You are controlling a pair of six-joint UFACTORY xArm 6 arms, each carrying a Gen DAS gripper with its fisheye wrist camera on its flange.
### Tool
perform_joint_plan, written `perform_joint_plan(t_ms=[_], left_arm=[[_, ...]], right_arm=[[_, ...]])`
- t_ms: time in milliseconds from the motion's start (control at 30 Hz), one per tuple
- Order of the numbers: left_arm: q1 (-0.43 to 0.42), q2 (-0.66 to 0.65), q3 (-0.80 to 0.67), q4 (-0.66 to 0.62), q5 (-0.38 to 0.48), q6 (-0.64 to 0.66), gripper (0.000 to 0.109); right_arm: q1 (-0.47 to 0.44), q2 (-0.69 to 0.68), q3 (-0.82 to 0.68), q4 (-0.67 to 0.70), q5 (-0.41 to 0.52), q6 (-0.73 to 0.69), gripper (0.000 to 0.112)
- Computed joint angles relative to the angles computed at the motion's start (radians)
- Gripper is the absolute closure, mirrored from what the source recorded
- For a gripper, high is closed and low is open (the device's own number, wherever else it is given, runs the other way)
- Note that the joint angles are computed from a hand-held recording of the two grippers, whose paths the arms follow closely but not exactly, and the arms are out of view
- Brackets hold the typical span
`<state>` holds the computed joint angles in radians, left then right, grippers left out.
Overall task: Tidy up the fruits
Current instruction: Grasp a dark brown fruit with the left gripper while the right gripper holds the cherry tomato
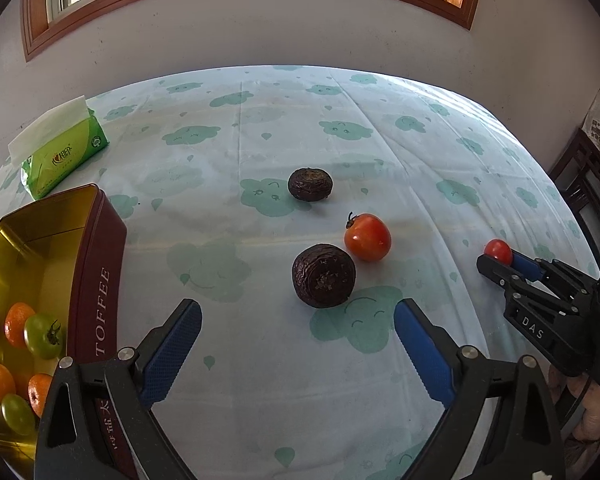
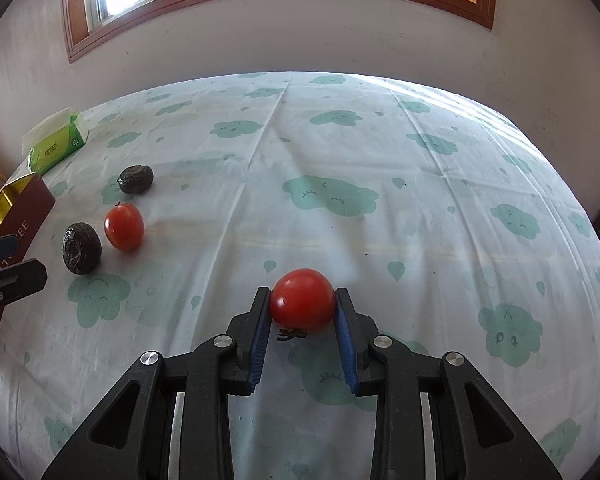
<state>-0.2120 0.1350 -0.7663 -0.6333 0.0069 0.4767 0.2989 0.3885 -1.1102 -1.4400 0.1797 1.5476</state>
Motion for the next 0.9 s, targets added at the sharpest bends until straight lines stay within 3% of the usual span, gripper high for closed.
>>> perform_joint_plan(t_ms=[67,233,433,533,633,700,833,900], left_arm=[[0.001,0.016,-0.007,0.055,-0.005,-0.047,0.016],[-0.013,0.061,-0.056,-0.011,0.017,0.009,0.021],[-0.004,0.11,-0.105,0.034,0.038,-0.054,0.038],[-0.009,0.123,-0.124,-0.022,0.043,-0.003,0.042],[-0.006,0.135,-0.14,-0.018,0.059,-0.003,0.054],[-0.001,0.137,-0.131,0.062,0.042,-0.075,0.06],[-0.008,0.134,-0.139,-0.037,0.054,0.017,0.071],[-0.002,0.128,-0.126,0.028,0.049,-0.044,0.072]], right_arm=[[0.001,0.002,-0.002,0.002,0.002,-0.003,0.079],[-0.001,0.001,-0.001,-0.003,-0.003,0.004,0.079],[-0.001,0.001,-0.001,-0.003,-0.003,0.003,0.079],[-0.001,0.001,-0.001,-0.003,-0.002,0.003,0.079],[-0.001,0.001,-0.001,-0.003,-0.002,0.003,0.079],[-0.001,0.001,-0.001,-0.003,-0.002,0.003,0.079],[-0.001,0.002,-0.001,-0.003,-0.002,0.004,0.079],[-0.001,0.002,-0.001,-0.003,-0.002,0.004,0.079]])
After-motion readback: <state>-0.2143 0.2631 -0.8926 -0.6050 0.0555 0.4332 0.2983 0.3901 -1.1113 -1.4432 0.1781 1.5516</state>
